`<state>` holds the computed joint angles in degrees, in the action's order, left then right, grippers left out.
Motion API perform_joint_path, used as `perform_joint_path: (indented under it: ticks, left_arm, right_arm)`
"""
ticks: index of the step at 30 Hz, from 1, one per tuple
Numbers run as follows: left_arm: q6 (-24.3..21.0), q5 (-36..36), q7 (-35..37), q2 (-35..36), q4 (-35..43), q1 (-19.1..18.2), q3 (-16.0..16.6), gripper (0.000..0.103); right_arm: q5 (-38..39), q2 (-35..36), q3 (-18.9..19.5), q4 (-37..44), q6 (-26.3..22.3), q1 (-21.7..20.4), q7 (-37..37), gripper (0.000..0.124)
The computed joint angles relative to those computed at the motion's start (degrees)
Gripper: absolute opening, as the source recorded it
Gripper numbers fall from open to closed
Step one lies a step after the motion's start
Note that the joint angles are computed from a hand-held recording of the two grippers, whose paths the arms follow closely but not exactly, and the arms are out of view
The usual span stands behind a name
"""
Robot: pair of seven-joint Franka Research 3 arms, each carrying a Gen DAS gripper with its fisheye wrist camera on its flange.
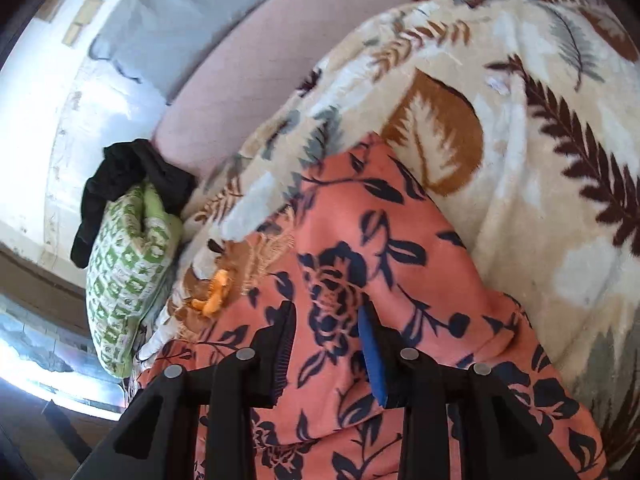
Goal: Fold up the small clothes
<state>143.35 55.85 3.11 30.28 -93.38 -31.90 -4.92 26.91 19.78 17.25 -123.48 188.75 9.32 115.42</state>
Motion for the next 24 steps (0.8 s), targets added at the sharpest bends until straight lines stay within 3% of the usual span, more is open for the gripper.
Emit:
perform_joint_path:
  ticks: [1, 2, 3, 4, 5, 7, 8, 9, 10, 12, 15, 18, 20, 23, 24]
  left_arm:
    - [-0.4, 0.1, -0.7, 0.2, 0.3, -0.2, 0.2, 0.054]
    - [-0.6, 0.1, -0.8, 0.5, 0.5, -0.3, 0.2, 0.063]
    - [-0.6, 0.1, -0.4, 1.0, 0.9, -0.3, 0.1, 0.074]
    - [-1.4, -0.1, 0.8, 1.8, 1.8, -0.4, 0.0, 0.077]
    - [-2.9, -1.0, 3.2, 2.9, 3.1, -0.5, -0.4, 0.078]
    - [-6.1, -4.7, 8.3, 5.3, 6.0, -0.2, -1.4, 0.078]
    - [-6.0, -6.7, 9.8, 6.0, 6.4, 0.3, -1.9, 0.068]
    - [-4.5, -8.8, 11.0, 6.5, 6.2, 1.2, -2.5, 0.041]
    - [-2.5, -11.4, 12.4, 6.7, 5.6, 2.4, -3.3, 0.030]
    - [1.6, -11.3, 9.3, 5.1, 2.8, 1.8, -1.5, 0.022]
    - [6.8, -11.5, 7.0, 1.8, -1.7, 2.0, -0.7, 0.020]
    - [9.1, -11.2, 3.7, -1.9, -6.8, 1.8, -0.4, 0.019]
    - [11.1, -10.9, 1.8, -4.2, -10.5, 2.2, -0.8, 0.019]
    - [8.6, -13.1, 2.1, -6.5, -13.5, 3.0, -2.3, 0.025]
    - [7.0, -13.0, 1.1, -7.9, -14.8, 2.9, -2.2, 0.026]
  right_arm:
    - [-0.7, 0.0, 0.3, 0.6, -0.6, -0.1, -1.6, 0.034]
    - [0.9, 0.8, 2.3, 1.9, -2.4, -1.7, -5.1, 0.034]
    - [-0.1, 1.6, 4.0, 3.0, -6.5, -3.8, -5.4, 0.035]
    - [-1.5, 3.6, 6.4, 5.0, -12.1, -6.8, -4.8, 0.037]
    - [0.7, 5.1, 7.4, 5.8, -14.5, -7.7, -7.0, 0.035]
    - [8.7, 3.9, 8.1, 4.7, -12.4, -7.6, -12.2, 0.035]
    - [7.6, 3.2, 7.4, 4.7, -14.1, -7.3, -10.8, 0.035]
    - [7.3, 2.4, 6.3, 4.6, -15.1, -6.3, -10.8, 0.035]
    - [6.9, 1.9, 4.6, 4.4, -16.0, -4.7, -10.5, 0.035]
    - [8.0, 1.8, 3.2, 4.0, -15.5, -3.1, -11.3, 0.035]
    - [8.3, 1.5, 0.5, 4.3, -15.7, -0.4, -11.4, 0.035]
    - [9.6, 1.3, -2.1, 4.2, -15.0, 2.4, -11.7, 0.035]
    - [12.0, 0.9, -1.8, 3.7, -12.6, 2.9, -14.0, 0.036]
    - [21.1, 1.3, 6.8, 4.4, -8.8, -2.9, -26.1, 0.036]
    - [22.2, 1.6, 7.8, 4.9, -8.6, -3.4, -27.8, 0.037]
